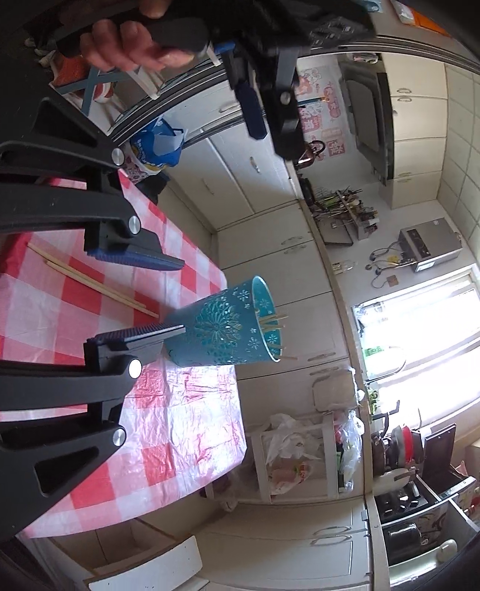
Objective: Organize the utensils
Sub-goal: 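Move both tools back down to the remaining sticks on the tablecloth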
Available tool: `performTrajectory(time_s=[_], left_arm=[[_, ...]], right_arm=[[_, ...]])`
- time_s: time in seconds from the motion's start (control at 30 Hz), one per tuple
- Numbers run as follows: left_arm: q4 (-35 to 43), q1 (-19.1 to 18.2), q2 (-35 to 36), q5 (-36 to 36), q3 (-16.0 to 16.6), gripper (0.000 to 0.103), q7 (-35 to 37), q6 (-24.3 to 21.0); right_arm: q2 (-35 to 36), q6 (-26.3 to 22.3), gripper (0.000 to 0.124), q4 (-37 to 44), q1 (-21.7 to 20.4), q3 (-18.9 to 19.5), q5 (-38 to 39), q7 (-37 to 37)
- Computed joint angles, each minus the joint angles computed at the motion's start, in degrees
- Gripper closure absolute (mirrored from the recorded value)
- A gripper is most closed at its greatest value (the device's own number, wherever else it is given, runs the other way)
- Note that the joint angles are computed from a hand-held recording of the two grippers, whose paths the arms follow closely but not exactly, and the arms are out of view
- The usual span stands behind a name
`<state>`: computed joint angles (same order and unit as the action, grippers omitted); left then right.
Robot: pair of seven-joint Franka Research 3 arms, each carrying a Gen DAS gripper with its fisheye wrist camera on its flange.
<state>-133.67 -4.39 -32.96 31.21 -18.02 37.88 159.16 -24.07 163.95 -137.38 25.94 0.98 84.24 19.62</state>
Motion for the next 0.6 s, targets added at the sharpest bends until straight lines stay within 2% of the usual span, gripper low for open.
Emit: performTrajectory(time_s=[0.23, 0.37, 0.43, 0.6], left_arm=[[-3.3, -3.4, -3.1, -3.7, 3.0, 0.008, 3.1, -1.4], [-5.5, -2.5, -3.3, -4.8, 3.8, 0.008, 4.4, -3.3], [-7.7, -1.9, -3.5, -6.3, 5.0, 0.008, 3.7, -3.5], [-11.7, -1.3, -2.4, -10.7, 7.9, 0.008, 2.8, -2.8]], right_arm=[[2.0, -0.2, 0.092, -1.1, -1.5, 3.1, -19.3, 17.0], [5.6, -0.8, 0.094, -1.0, -2.1, 4.4, -29.1, 26.1], [7.6, -1.2, 0.101, -0.8, -2.0, 4.6, -33.3, 29.6], [12.1, -1.8, 0.105, 1.3, 0.0, 3.8, -37.1, 31.8]])
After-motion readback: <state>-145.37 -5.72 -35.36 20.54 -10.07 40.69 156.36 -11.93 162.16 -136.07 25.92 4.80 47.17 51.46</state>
